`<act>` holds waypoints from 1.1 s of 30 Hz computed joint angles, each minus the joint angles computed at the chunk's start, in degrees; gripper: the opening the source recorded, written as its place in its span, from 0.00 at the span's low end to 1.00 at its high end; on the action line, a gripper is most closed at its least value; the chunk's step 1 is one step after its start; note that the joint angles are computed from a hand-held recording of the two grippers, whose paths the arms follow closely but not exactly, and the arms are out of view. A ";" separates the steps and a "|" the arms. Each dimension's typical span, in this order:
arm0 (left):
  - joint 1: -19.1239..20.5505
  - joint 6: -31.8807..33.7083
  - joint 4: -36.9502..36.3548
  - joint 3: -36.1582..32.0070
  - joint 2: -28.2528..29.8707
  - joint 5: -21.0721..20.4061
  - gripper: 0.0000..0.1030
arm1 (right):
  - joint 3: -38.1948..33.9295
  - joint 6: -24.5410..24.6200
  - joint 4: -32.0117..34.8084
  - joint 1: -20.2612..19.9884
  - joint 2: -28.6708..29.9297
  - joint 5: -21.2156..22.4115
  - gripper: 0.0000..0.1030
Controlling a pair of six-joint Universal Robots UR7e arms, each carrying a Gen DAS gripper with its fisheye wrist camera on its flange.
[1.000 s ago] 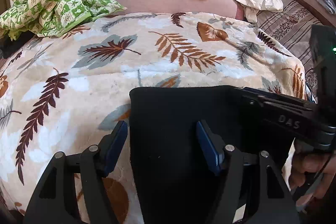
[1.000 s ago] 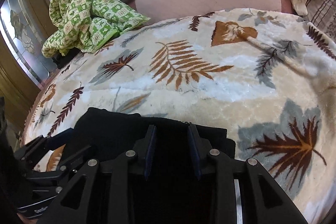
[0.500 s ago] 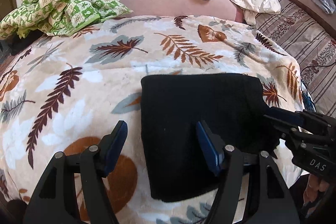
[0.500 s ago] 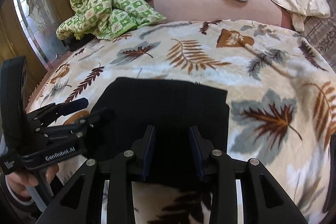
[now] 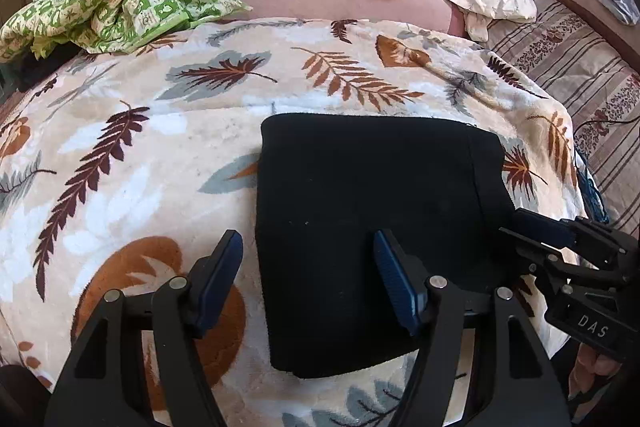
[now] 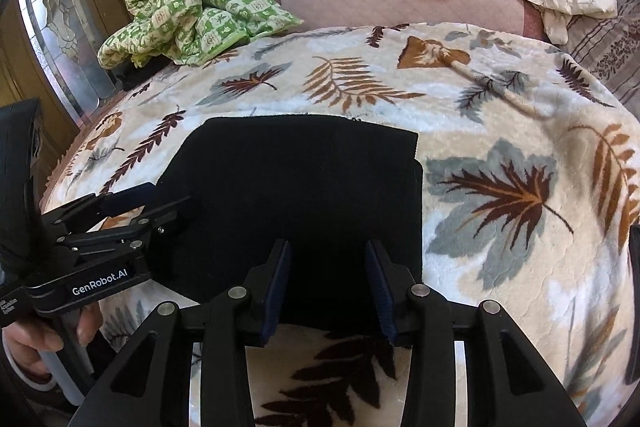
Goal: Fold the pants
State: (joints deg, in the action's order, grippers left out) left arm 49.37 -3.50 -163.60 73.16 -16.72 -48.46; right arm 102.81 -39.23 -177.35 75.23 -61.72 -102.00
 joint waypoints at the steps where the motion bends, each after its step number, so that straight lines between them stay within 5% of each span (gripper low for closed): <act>1: -0.02 -0.09 0.04 0.00 -0.01 -0.01 0.66 | 0.05 0.15 0.08 -0.14 -0.09 0.34 0.40; 18: -0.43 -1.42 1.01 1.12 -1.25 -0.72 0.66 | 0.87 0.56 2.09 1.29 -2.34 0.32 0.49; 28: 0.55 -2.90 1.59 1.00 -1.66 -2.57 0.75 | 0.04 1.29 3.13 0.25 -1.67 1.60 0.54; 33: 1.62 -4.45 0.96 1.78 -3.41 -4.70 0.81 | -1.65 5.10 2.98 -0.81 -2.15 3.46 0.67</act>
State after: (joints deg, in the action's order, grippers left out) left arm 51.00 -7.94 -162.64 74.94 -20.13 -53.16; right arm 101.16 -34.13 -174.37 74.42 -63.87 -98.54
